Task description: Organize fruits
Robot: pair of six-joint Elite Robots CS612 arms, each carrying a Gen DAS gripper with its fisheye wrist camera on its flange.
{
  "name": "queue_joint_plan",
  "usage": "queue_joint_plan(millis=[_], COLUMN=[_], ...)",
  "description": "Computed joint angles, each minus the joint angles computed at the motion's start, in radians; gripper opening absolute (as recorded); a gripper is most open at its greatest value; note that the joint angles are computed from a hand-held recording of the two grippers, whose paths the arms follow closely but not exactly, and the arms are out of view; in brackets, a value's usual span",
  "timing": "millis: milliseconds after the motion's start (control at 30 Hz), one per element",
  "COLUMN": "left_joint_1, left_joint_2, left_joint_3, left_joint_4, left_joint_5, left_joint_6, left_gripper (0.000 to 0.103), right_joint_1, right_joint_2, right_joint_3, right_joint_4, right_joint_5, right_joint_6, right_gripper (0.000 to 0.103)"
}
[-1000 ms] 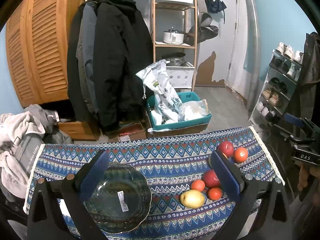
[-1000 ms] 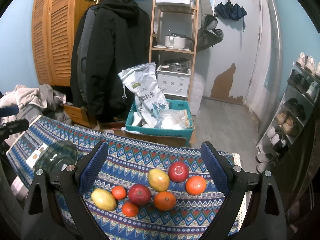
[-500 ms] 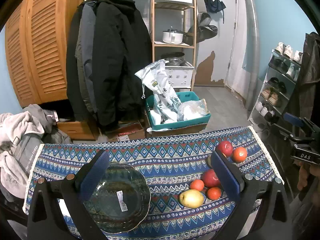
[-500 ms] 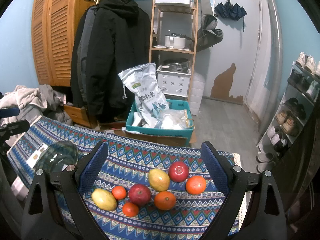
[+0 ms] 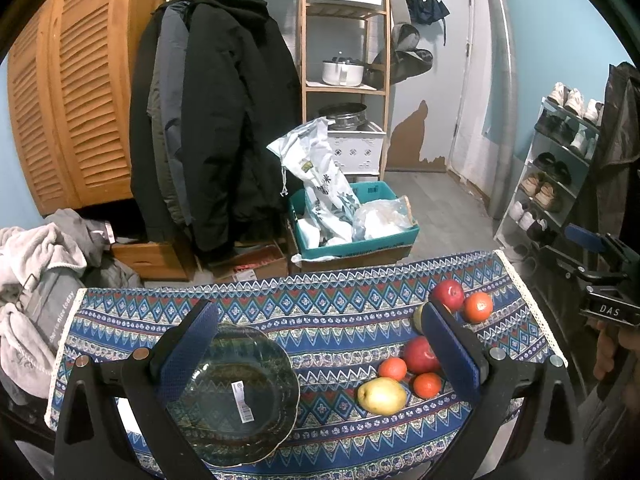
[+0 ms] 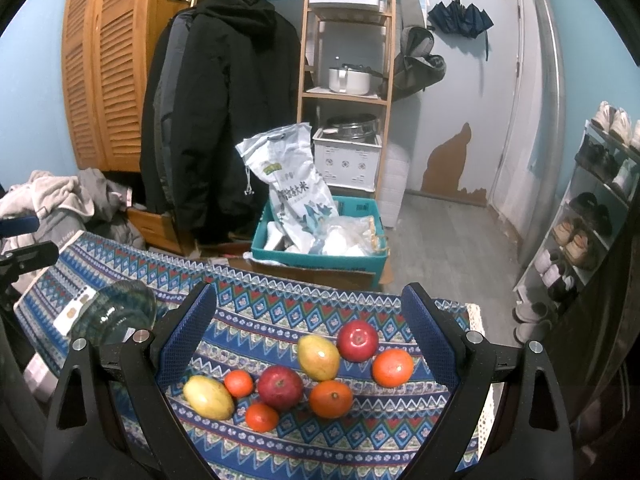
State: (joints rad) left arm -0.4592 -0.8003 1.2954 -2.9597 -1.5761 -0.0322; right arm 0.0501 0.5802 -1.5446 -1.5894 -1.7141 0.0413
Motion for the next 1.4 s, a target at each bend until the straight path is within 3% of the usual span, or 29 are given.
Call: queue_joint_plan(millis=[767, 967, 1233, 1400], left_joint_1=[0.003, 0.000, -0.005, -0.017], left_joint_2=[0.011, 0.031, 0.077, 0.106], left_joint_3=[-0.021, -0.048, -0.111, -0.141], left_joint_4=[0.049, 0.129, 0.324, 0.390], left_joint_5=[-0.020, -0.030, -0.071, -0.052], left_joint_6=[0.022, 0.035, 0.028, 0.043], left_gripper=[0.102, 0.102, 0.102, 0.102], right_joint_1=[-0.005, -0.009, -0.031, -0.044], right_joint_2=[0.003, 0.000, -0.008, -0.007], right_joint_3=[-0.015, -0.007, 0.019, 0.033], right_joint_4=[0.045, 0.090, 0.189, 0.258], right_joint_5=[0.005, 0.007, 0.044, 0.061], right_joint_6=[0.008, 0.011, 0.050, 0.074], right_gripper=[0.092, 0.092, 0.092, 0.092])
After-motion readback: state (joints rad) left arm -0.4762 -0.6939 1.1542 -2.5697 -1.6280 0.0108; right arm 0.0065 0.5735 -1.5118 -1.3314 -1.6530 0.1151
